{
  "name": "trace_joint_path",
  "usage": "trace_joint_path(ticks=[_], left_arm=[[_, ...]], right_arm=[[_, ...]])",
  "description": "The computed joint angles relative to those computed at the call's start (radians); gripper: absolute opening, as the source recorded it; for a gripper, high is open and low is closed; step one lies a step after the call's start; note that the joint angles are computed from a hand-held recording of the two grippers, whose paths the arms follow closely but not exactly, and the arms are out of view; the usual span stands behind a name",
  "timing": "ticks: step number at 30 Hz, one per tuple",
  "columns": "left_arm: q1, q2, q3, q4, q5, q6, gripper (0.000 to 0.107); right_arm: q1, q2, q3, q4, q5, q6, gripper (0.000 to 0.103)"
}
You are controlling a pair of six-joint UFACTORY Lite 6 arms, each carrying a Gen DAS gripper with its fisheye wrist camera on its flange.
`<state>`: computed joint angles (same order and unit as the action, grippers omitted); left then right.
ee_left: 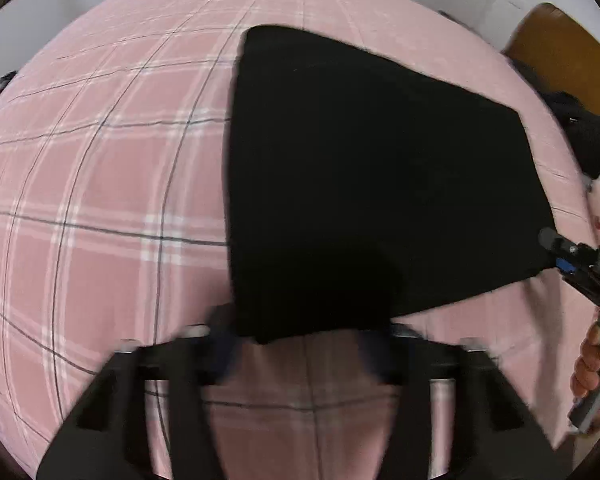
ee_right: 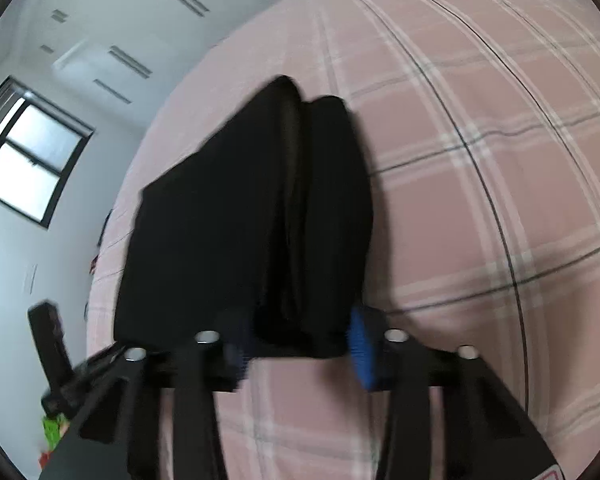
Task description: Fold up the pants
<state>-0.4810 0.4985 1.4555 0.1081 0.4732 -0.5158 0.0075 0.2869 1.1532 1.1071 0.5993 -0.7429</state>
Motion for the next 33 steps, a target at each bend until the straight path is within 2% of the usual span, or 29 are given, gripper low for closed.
trace_joint_path(ticks=[2, 4, 5, 8, 10, 12, 14, 15, 17, 18, 19, 22, 23, 25, 30, 33], left_arm=[[0.001, -0.029, -0.019, 0.004, -0.001, 0.025, 0.033], [0.003, 0.012, -0.003, 0.018, 0.016, 0.024, 0.041], [-0.004, 0.013, -0.012, 0.048, 0.013, -0.007, 0.041], [-0.062, -0.035, -0.028, 0.179, 0.064, -0.164, 0.047], [-0.138, -0.112, -0.078, 0.337, 0.118, -0.340, 0.065], [-0.204, -0.184, -0.130, 0.431, 0.159, -0.462, 0.073], [-0.308, -0.260, -0.184, 0.543, 0.248, -0.610, 0.076], [-0.347, -0.284, -0.200, 0.574, 0.286, -0.651, 0.076], [-0.462, -0.333, -0.217, 0.629, 0.407, -0.750, 0.078], [-0.508, -0.357, -0.216, 0.632, 0.454, -0.775, 0.083], [-0.543, -0.377, -0.225, 0.633, 0.481, -0.806, 0.088], [-0.624, -0.454, -0.261, 0.609, 0.540, -0.880, 0.089], [-0.667, -0.479, -0.261, 0.595, 0.581, -0.911, 0.089], [-0.695, -0.507, -0.261, 0.586, 0.618, -0.927, 0.096], [-0.897, -0.554, -0.267, 0.607, 0.813, -1.066, 0.098], [-0.973, -0.545, -0.280, 0.608, 0.890, -1.122, 0.098]], right_arm=[[-0.007, -0.111, -0.093, 0.009, -0.034, -0.032, 0.031], [0.029, -0.095, -0.139, -0.123, -0.153, 0.036, 0.032], [0.025, -0.089, -0.141, -0.153, -0.154, 0.070, 0.037], [0.016, -0.239, -0.239, -0.358, -0.191, 0.356, 0.038], [0.044, -0.436, -0.355, -0.541, -0.195, 0.566, 0.038], [0.084, -0.612, -0.464, -0.750, -0.181, 0.775, 0.042], [0.146, -0.737, -0.528, -0.945, -0.141, 0.984, 0.057], [0.193, -0.823, -0.564, -1.036, -0.089, 1.089, 0.063], [0.285, -0.932, -0.601, -1.206, -0.017, 1.298, 0.063], [0.357, -0.987, -0.614, -1.284, 0.035, 1.403, 0.063], [0.444, -1.035, -0.618, -1.355, 0.094, 1.508, 0.063], [0.740, -1.125, -0.601, -1.532, 0.274, 1.822, 0.067], [0.844, -1.134, -0.582, -1.579, 0.332, 1.926, 0.072], [1.054, -1.138, -0.537, -1.657, 0.459, 2.084, 0.076], [1.564, -1.084, -0.474, -1.832, 0.814, 2.479, 0.079], [1.778, -1.035, -0.444, -1.849, 0.971, 2.626, 0.080]])
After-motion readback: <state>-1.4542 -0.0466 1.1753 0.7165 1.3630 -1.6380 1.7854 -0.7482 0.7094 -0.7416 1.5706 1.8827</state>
